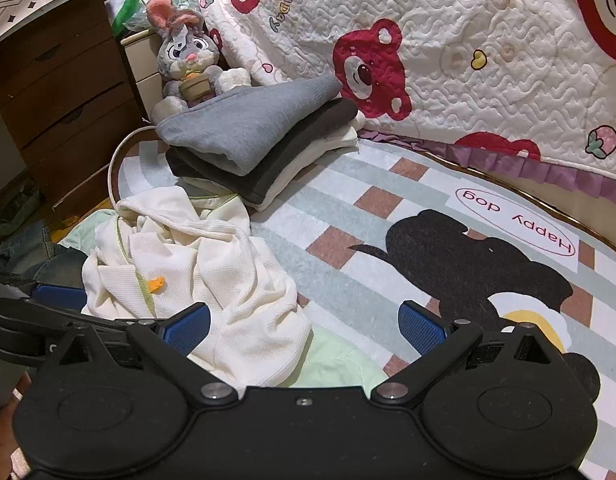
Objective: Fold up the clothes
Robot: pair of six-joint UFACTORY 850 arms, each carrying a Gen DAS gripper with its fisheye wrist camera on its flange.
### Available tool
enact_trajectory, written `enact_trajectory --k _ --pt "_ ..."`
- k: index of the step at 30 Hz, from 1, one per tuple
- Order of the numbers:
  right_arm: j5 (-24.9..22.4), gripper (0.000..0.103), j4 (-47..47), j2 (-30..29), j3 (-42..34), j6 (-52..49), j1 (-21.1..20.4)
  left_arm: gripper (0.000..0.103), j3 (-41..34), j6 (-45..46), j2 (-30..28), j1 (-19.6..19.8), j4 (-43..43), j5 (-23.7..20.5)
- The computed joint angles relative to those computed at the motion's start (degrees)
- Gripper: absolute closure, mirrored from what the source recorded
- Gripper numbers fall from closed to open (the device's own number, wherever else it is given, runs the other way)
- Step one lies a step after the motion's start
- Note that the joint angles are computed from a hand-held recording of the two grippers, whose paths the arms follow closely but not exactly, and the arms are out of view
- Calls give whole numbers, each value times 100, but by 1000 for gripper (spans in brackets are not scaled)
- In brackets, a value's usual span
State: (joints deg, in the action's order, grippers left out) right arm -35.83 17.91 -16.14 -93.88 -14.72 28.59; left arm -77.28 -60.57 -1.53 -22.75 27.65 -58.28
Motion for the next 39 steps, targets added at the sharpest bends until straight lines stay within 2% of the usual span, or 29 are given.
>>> enact_trajectory --k 33,39 --pt "-49 2 11 4 38 -63 16 0 64 251 44 79 -302 78" --pt "257 1 614 6 212 -801 -77 0 495 258 266 335 -187 336"
